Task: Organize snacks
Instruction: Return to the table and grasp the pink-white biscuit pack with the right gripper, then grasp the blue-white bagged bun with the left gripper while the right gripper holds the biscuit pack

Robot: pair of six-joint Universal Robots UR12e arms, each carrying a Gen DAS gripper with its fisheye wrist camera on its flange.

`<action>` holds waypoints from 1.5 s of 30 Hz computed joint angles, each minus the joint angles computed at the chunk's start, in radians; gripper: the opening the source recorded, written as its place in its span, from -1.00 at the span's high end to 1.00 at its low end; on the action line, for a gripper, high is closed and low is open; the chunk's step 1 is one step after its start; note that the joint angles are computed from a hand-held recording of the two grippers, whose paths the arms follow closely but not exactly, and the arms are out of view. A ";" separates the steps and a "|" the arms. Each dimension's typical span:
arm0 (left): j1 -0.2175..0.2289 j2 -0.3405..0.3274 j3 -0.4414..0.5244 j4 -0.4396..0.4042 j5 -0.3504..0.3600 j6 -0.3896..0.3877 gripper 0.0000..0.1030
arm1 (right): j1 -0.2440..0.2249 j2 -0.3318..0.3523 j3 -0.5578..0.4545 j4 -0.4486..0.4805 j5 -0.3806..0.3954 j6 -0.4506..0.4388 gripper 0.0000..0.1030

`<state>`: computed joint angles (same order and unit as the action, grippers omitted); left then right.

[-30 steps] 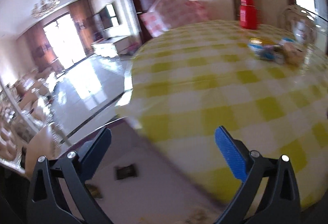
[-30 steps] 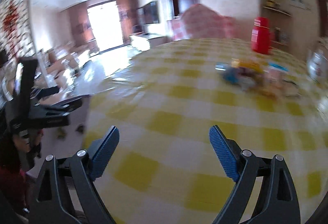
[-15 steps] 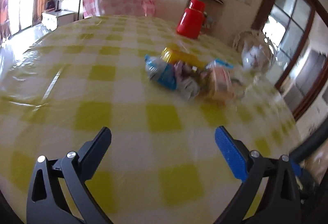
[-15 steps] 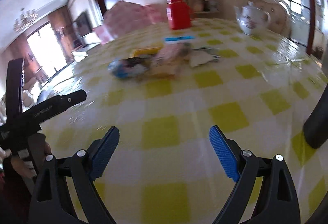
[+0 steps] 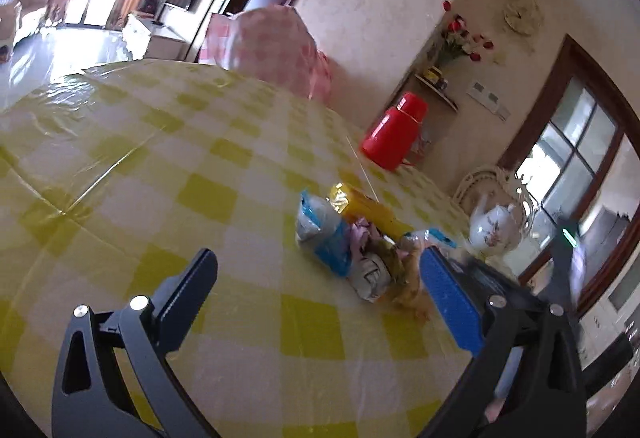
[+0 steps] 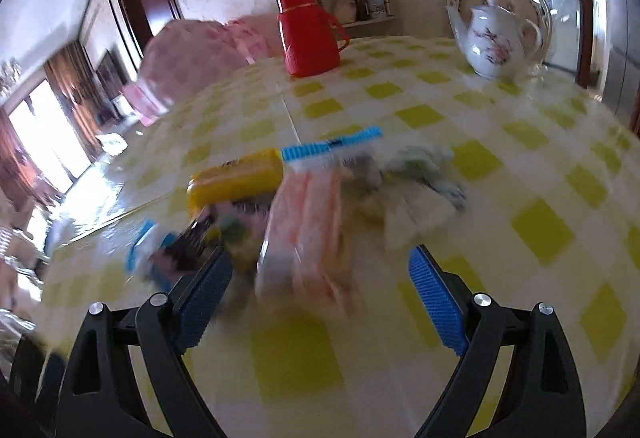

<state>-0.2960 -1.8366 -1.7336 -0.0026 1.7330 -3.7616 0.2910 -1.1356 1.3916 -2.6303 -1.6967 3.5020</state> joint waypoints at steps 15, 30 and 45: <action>-0.009 -0.001 0.023 -0.117 0.000 0.068 -0.96 | -0.077 -0.191 0.292 -0.174 0.238 -0.089 0.10; -0.044 -0.188 0.365 -0.480 0.120 0.525 -0.81 | -0.101 -0.247 0.392 -0.214 0.346 -0.025 0.09; -0.037 -0.269 0.501 -0.713 0.083 0.797 1.00 | -0.089 -0.250 0.387 -0.212 0.324 -0.066 0.09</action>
<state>-0.3333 -2.1060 -1.2322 -0.7161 1.8163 -2.9645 0.2016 -1.3857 1.7782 -2.8423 -1.3732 3.4359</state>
